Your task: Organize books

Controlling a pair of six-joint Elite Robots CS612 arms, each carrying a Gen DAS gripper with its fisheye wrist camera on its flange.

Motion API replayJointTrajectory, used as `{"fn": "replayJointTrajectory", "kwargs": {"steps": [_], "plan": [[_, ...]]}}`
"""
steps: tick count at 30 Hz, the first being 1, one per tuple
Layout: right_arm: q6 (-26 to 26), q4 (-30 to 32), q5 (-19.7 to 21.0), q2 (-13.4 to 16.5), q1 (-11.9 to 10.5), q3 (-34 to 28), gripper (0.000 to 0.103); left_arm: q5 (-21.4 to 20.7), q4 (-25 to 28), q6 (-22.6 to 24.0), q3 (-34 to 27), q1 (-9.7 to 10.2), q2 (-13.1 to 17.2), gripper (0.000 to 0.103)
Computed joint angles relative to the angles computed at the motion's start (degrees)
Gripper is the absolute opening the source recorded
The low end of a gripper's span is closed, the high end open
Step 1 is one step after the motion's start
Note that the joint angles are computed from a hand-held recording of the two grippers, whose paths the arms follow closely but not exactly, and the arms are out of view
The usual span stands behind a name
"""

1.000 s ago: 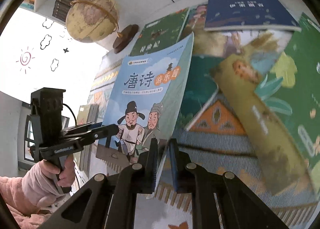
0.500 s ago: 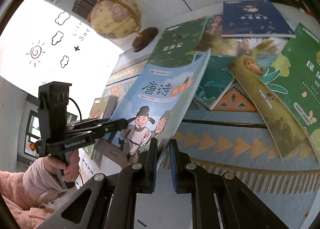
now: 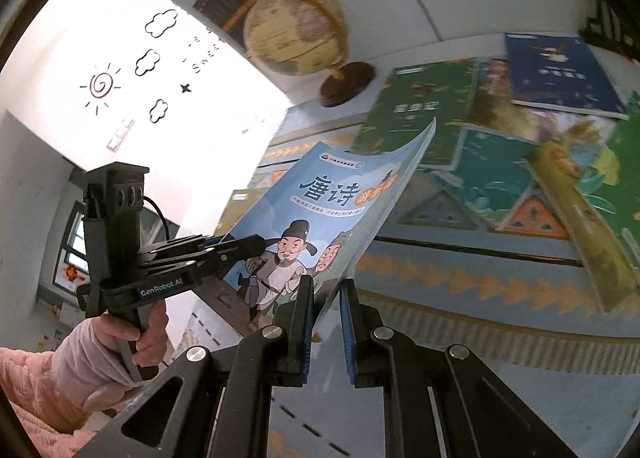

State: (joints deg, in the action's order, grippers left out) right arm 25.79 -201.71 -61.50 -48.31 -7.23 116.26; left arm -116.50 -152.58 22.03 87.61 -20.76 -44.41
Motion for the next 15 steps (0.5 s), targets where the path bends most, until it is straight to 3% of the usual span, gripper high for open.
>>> {"fn": "replayJointTrajectory", "kwargs": {"steps": [15], "plan": [[-1.90, 6.30, 3.73, 4.12, 6.40, -11.06, 0.015, 3.59, -3.92, -6.87, -1.23, 6.06, 0.53, 0.017]]}}
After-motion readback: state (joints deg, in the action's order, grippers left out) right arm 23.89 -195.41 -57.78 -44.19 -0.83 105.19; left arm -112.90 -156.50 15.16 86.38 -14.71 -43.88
